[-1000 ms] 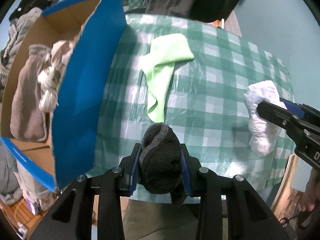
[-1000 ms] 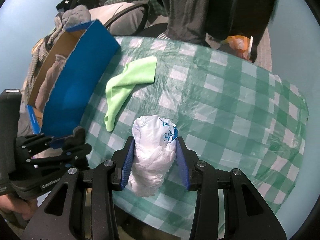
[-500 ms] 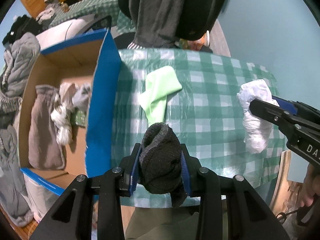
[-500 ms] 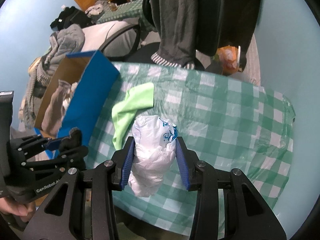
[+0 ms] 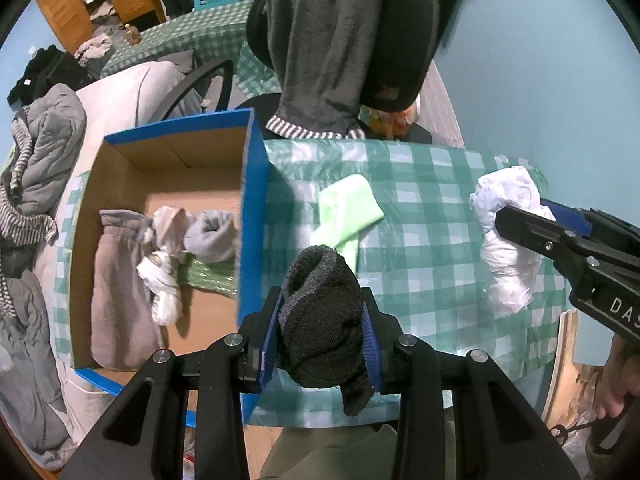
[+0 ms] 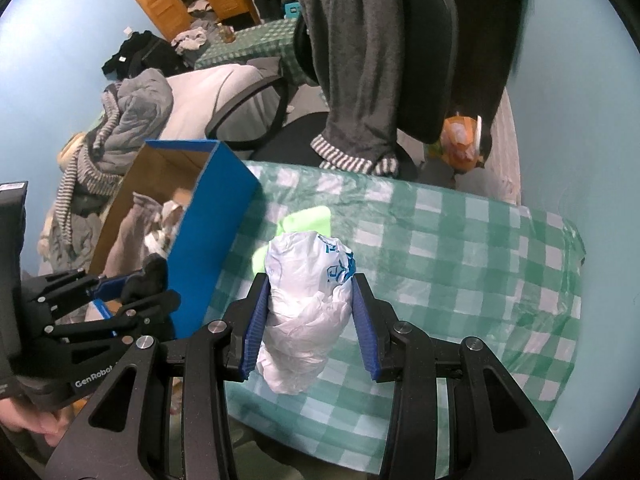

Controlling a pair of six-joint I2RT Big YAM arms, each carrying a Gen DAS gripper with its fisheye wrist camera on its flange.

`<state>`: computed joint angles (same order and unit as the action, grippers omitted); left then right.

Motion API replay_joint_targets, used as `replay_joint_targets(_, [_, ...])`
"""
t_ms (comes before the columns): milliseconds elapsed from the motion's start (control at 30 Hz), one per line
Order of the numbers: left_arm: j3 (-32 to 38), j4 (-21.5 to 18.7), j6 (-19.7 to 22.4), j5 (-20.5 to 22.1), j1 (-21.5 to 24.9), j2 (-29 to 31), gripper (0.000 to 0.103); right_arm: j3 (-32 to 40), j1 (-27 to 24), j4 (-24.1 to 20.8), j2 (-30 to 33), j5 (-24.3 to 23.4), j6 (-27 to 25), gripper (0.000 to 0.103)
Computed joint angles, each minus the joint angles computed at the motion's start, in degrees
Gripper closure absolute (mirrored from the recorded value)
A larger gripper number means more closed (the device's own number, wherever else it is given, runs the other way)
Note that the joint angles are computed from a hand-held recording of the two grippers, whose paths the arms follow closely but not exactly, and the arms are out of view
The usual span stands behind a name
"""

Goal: Organize soft objects
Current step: 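Carry the black sock and white sock over the box with both tools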

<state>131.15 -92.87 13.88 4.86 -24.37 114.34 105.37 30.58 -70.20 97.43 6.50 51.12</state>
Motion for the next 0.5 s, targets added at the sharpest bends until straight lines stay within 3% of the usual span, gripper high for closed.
replay_joint_targets(500, [9.59, -3.47, 0.04, 1.24, 6.05, 5.10, 0.066, 20.14, 1.15, -5.38, 12.84, -0.90, -4.26, 0.063])
